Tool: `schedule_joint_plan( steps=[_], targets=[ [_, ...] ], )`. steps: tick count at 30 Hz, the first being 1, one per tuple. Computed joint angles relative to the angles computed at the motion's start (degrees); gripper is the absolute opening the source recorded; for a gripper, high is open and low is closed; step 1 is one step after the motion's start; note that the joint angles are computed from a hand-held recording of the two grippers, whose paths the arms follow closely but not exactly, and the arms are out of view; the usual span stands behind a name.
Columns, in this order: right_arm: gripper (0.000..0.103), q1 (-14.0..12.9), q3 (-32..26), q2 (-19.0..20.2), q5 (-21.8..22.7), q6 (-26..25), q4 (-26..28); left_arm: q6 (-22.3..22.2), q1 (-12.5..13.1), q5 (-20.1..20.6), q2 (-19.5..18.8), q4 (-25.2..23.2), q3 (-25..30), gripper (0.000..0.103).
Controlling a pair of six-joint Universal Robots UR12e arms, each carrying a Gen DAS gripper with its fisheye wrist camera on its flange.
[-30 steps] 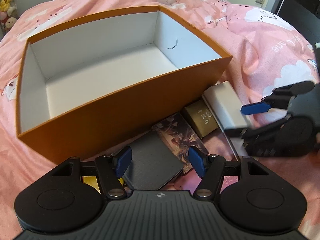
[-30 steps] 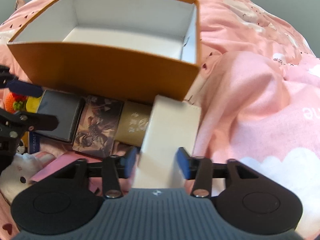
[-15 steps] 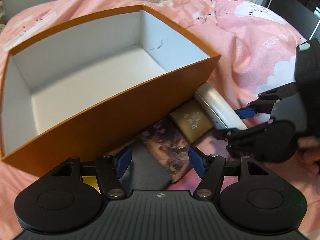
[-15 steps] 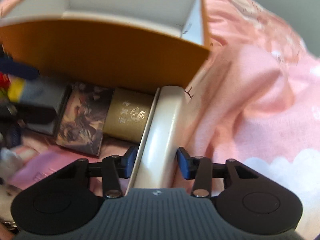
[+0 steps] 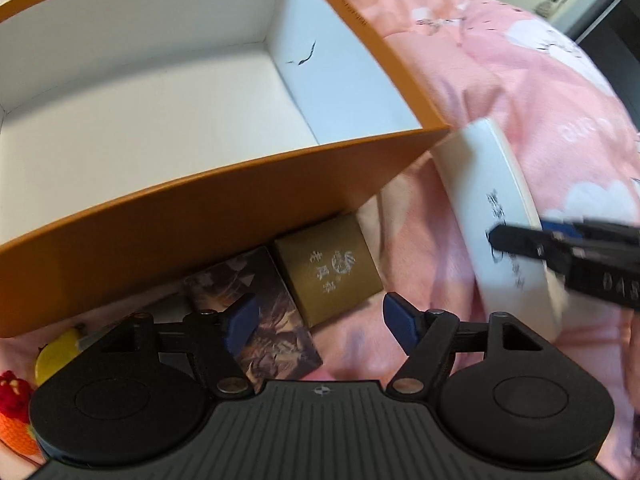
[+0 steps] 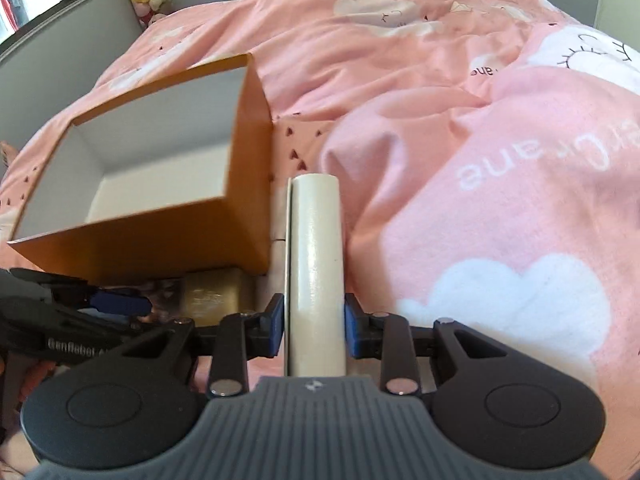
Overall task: Organize objects
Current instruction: 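Carry the glasses case up with the right tool while the left tool grasps the gold box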
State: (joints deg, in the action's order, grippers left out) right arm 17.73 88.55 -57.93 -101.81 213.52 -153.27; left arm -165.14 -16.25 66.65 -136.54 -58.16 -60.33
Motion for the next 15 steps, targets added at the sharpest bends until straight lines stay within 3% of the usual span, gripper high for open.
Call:
schedule_joint_plan(
  steps=[4,15],
  targets=[
    [0.031,-1.1,1.2,0.6,4.2,1.3,-2.4,-1.5,-1.3,2.8,-1.0,0.5,1.2,0.083],
    [0.031,-2.4,4.1,0.7,8.9,2.6,-8.7,-3.3,-4.3,11.6,-3.4,3.2,4.1,0.088]
  ],
)
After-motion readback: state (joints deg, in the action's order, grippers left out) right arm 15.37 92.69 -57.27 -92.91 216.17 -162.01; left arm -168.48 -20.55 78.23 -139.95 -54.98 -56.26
